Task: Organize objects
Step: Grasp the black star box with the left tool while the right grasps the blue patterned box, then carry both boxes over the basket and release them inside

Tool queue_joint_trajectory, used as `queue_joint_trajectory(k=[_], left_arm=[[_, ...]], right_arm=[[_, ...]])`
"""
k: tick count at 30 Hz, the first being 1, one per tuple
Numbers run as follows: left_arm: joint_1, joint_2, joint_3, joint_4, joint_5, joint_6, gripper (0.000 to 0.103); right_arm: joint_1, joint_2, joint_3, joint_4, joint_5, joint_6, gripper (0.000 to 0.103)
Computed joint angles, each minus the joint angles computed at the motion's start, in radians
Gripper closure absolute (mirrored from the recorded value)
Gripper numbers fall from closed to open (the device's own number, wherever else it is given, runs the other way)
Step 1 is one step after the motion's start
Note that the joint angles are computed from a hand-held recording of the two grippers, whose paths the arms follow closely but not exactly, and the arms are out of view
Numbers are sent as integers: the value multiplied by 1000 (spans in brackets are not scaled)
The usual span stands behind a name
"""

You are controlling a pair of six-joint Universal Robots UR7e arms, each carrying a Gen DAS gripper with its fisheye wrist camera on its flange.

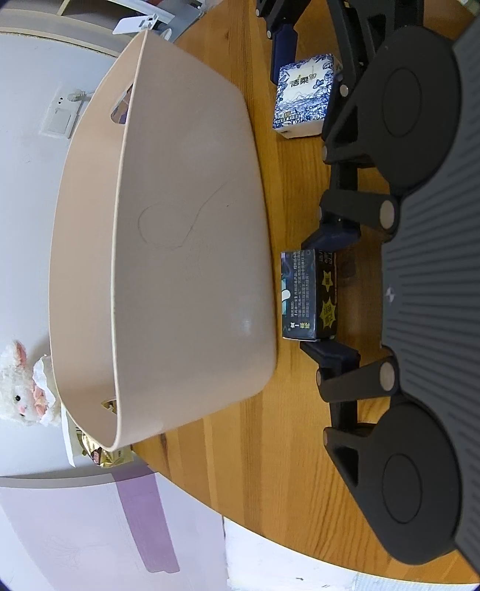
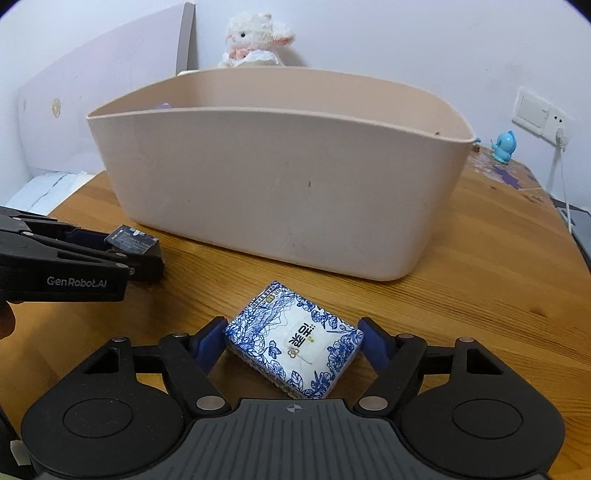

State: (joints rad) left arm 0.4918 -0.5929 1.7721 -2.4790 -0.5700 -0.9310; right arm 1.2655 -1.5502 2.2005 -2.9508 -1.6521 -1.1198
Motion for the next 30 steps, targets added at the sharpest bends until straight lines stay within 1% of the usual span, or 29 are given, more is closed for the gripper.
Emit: queue_joint_trajectory(k=[4,5,11,14,15,19,22,26,30], left_arm=[[-25,-18,23,18,8,-23,51],[-34,-24,29,24,12,-31,51],[-84,-64,56,77,46,-79,51],[-111,-82,62,112,68,-100,51],[-120,-86,61,124,76,-105,51],[-154,-102,57,170,117,-124,51],[-170,-111,47,185,147,-118,51],[-180,-112,23,192,189,-88,51],[-177,-105,-9,172,227,-42,51]], right_arm=[[-9,-64,21,16,43,-6,29],[-4,-70,9,27,49,-2,29],[-30,-193,41,63,145,-6,29],[-31,-224,46,52,185,7,29],[-5,-192,32,24,180,23,29],[-2,-218,20,15,225,37,29],[10,-229,7,8,247,45,29],[39,-220,-16,-15,262,63,29],[74,-180,-55,-42,260,93,29]])
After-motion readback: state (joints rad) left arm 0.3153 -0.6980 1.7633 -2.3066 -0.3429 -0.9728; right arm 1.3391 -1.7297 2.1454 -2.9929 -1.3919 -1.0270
